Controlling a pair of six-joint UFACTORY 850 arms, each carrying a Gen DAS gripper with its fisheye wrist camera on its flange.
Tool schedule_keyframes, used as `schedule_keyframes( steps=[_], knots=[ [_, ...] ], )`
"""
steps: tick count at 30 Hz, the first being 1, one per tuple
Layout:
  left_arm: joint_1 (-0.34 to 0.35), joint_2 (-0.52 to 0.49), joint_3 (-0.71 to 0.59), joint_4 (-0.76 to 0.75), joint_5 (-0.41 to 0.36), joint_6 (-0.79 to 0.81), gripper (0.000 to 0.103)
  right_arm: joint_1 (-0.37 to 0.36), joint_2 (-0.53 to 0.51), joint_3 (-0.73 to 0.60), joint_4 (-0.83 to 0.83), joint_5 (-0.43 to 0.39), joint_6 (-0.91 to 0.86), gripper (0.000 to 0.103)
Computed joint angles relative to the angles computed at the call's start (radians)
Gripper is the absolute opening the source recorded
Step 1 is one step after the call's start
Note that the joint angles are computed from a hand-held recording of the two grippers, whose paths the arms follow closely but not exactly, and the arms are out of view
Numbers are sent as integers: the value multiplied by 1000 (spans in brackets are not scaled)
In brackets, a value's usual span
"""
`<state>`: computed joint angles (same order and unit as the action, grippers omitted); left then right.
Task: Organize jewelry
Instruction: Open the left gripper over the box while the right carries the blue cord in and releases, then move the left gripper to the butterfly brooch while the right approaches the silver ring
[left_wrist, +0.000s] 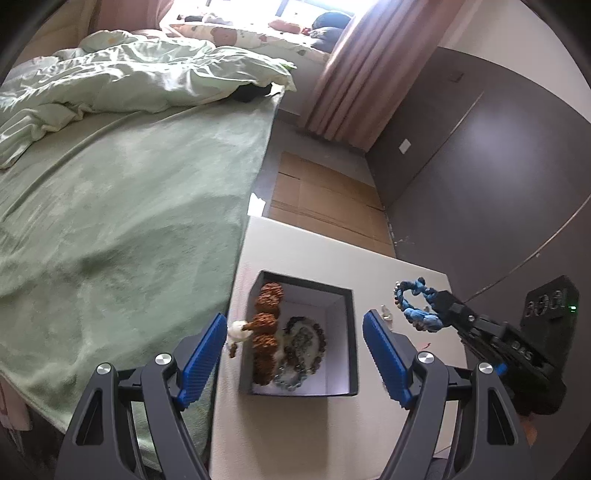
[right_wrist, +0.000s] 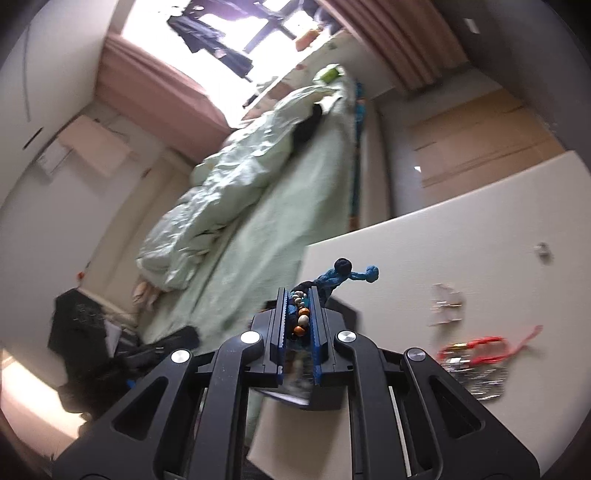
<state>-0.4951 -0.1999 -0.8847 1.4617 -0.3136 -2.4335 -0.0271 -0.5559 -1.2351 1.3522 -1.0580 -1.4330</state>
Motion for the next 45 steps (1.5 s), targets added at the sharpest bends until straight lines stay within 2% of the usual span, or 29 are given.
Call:
schedule_keyframes(
  steps=[3,4,5,6,7,8,12,14,18,23,28,31,35,38,41,45],
  knots=[
    [3,13,19,-2,-3,-13,75,25,-11,-3,-15,-63,17,13],
    [4,16,23,-4,-5,-14,75,38,-21,-12,-39,-86,36,18],
    [5,19,26,-12,-9,-9,75,50,-25,-17,-63,-93,50,27],
    [7,21,27,-17,-10,-6,75,55,-23,-17,-80,-89,57,53],
    [7,23,28,-15,-10,-10,75,58,-12,-6,-74,-68,47,72],
    [7,25,29,-10,-10,-16,75,55,-1,11,-52,-50,22,76],
    [-3,19,18,13,-19,-35,75,19,20,25,-18,-3,-14,76],
    [-11,5,-1,6,-22,-24,75,-3,34,33,3,69,-36,76],
    [-22,-34,-49,47,-8,-28,75,-47,16,9,14,123,-40,76],
    [-35,-102,-135,21,14,45,68,-92,-18,-33,28,189,-15,76],
    [-41,-178,-229,-58,41,176,57,-113,-50,-75,-12,269,27,61],
    [-40,-228,-289,-141,63,287,54,-117,-53,-78,-26,311,9,59],
    [-37,-306,-383,-350,82,523,49,-126,-64,-91,-58,326,20,53],
    [-40,-359,-451,-478,71,687,49,-133,-75,-103,-73,345,26,51],
    [-35,-431,-537,-703,66,935,49,-135,-91,-120,-104,371,55,51],
    [-28,-504,-619,-899,29,1134,48,-133,-121,-157,-143,390,100,51]
  ],
)
